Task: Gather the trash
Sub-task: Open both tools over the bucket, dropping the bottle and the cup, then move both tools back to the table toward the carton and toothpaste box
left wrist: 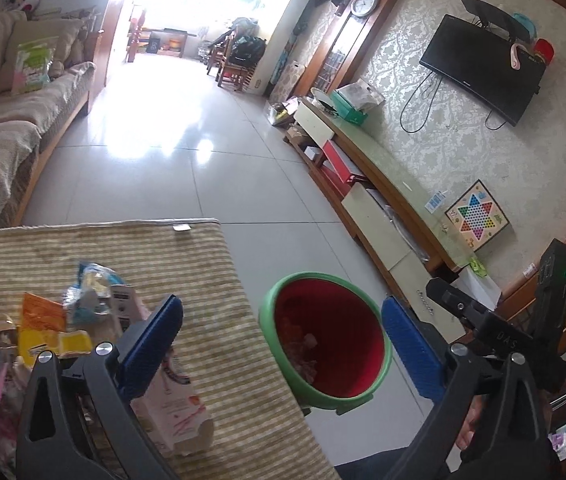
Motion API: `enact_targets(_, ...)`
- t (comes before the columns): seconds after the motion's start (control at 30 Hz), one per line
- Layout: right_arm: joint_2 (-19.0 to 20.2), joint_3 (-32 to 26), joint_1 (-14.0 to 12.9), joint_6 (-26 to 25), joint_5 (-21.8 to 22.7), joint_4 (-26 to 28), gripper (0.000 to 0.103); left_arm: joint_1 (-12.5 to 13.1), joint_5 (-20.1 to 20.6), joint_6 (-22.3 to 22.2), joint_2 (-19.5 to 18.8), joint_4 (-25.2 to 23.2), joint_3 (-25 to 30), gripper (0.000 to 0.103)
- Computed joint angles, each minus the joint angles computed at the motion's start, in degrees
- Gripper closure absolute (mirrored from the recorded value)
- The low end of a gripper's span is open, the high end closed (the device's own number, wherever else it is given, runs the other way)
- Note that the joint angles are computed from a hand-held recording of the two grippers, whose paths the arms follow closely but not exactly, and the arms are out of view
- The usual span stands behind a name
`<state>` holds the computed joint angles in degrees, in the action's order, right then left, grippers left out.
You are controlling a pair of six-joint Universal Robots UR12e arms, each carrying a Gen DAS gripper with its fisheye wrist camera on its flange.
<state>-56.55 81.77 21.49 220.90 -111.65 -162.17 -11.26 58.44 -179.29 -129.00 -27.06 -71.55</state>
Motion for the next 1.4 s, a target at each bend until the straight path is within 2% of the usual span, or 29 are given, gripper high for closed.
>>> enact_targets(0.3,2.89,-6.95,3.16,-2.82,0.50,2.15,0.005,4.00,3.51,0.31,5.24,3.45,-6.26,0.008)
enact_targets(0.5,5.49,-11.58,4.95,-4.59,2.67,3.88,0.005,7.37,5.44,-0.05,8.23,5.57,-10.93,0.008)
enact_targets(0.7,7.94,-15.72,6.39,-5.86,4.53,7.34,0.005,10.27,6.46,-1.35,10.03,6.61,-14.76,0.008)
enact_targets(0.83,9.02,-17.41,6.77,-4.82,6.90,9.43,0.005,11.60,6.75,-1.39,10.58,6.38,-16.63,0.008)
enact_targets(1.03,10.78,-20.59,7.46,-5.34,7.00,13.06,0.005,12.61,7.36,0.60,10.40,3.50,-17.96,0.008)
enact_targets(1.23,12.07,-22.42,7.77,-5.16,7.09,15.87,0.005,12.56,9.26,1.63,9.46,0.15,-17.47,0.008)
enact_targets(1.4,12.71,-22.95,7.60,-4.73,7.07,17.92,0.005,11.91,11.03,4.36,8.53,-3.32,-16.43,0.008)
